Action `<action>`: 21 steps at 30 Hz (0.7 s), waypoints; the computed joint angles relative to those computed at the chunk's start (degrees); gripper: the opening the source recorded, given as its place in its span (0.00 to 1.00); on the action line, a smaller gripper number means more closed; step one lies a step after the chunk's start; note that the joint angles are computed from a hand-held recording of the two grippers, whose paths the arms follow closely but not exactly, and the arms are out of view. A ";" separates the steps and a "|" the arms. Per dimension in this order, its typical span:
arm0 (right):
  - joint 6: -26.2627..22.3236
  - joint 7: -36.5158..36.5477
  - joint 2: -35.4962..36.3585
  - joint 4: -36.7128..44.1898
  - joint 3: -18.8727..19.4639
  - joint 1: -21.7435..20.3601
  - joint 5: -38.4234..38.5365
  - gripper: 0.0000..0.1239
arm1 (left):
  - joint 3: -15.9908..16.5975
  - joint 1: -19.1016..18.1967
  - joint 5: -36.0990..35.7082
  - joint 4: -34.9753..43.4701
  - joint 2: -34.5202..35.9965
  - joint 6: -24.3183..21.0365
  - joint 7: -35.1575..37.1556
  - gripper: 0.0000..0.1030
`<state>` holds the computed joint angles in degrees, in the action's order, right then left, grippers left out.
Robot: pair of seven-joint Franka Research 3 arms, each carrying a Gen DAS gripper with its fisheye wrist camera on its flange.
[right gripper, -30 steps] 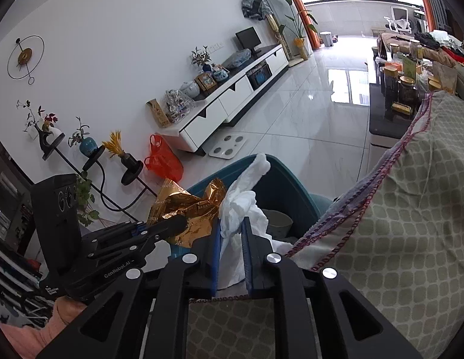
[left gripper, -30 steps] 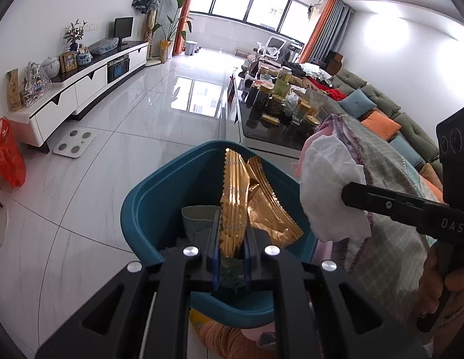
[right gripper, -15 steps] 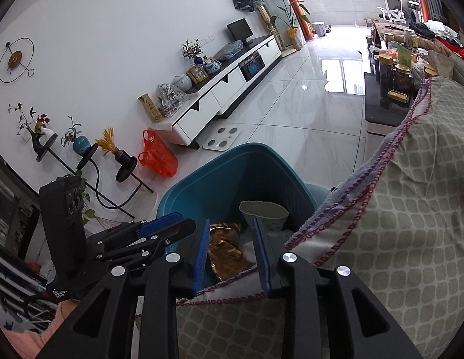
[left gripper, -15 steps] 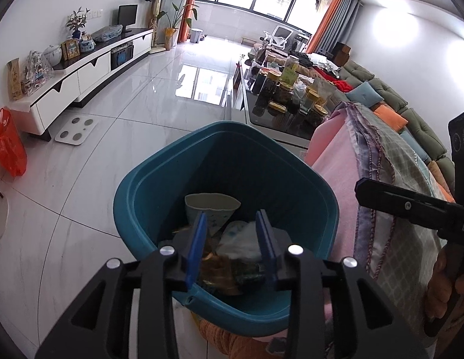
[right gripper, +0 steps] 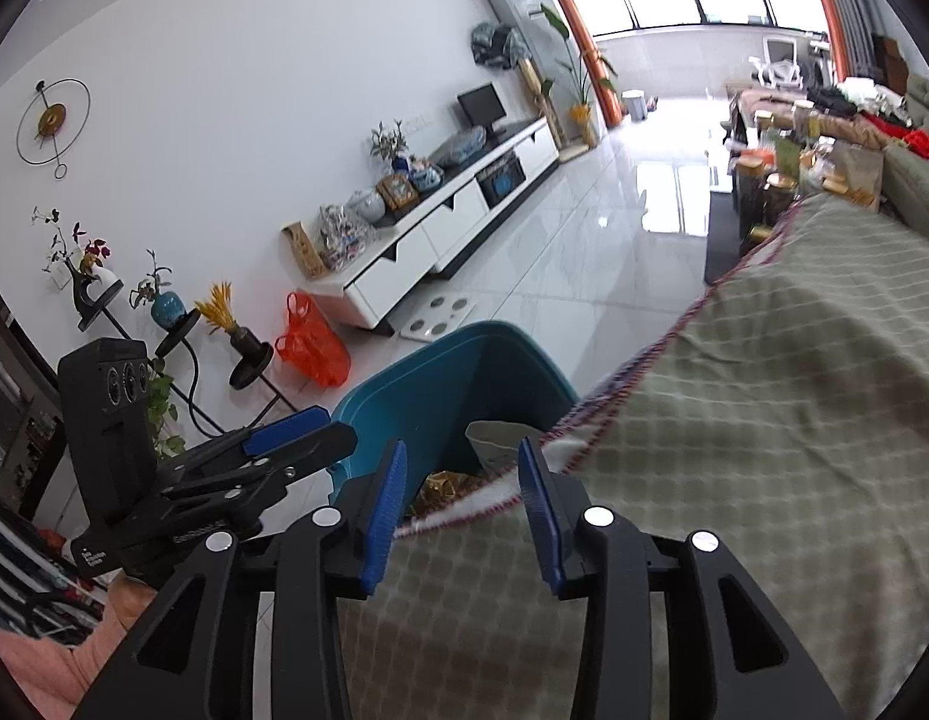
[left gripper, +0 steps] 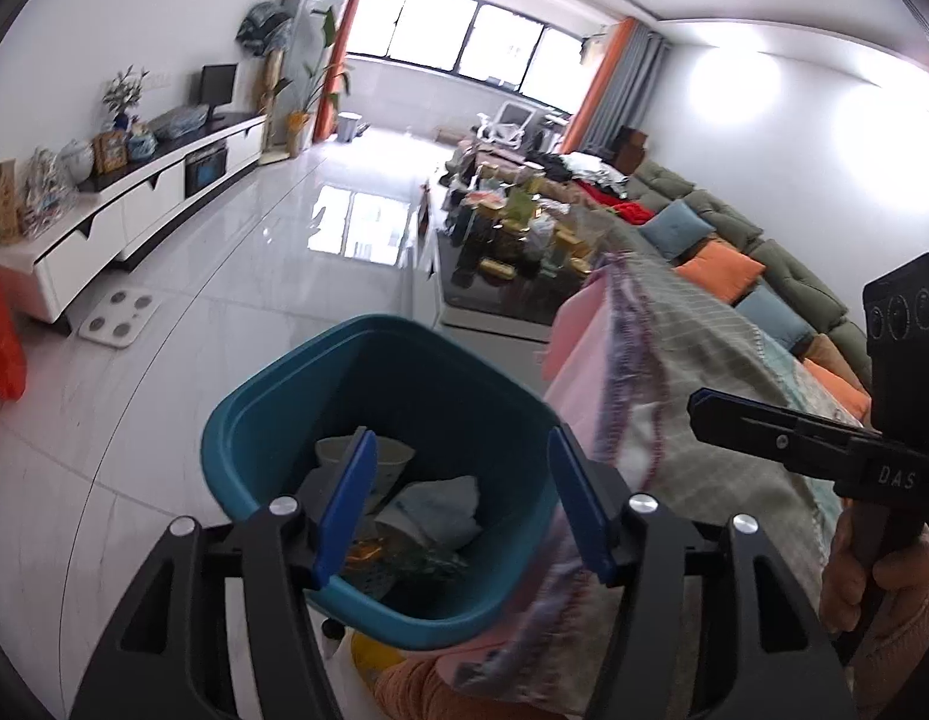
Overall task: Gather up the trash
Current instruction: 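Carry the foil wrapper and tissue to the teal bin and open both grippers, then move both open grippers back over the orange peels and foil wrappers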
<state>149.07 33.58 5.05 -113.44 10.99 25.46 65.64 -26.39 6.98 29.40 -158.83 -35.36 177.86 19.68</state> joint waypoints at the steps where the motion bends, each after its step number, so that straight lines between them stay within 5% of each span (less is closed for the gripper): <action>1: 0.53 -1.08 -0.92 -0.92 -0.05 -0.15 1.04 0.36 | -0.95 0.38 0.36 0.37 -0.27 0.40 -0.18 0.64; 12: 6.62 -13.68 -12.35 -13.22 -4.20 -0.32 14.37 0.45 | -13.58 7.08 2.46 5.92 0.25 6.47 -0.58 0.95; 21: 13.58 -19.63 -21.19 -22.47 -7.46 -1.43 21.40 0.54 | -27.65 16.95 -1.68 13.18 6.02 11.76 2.23 0.96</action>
<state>162.65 13.95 -16.14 -135.91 3.53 24.03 87.04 -54.04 23.93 27.72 -145.65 -29.34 189.62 21.91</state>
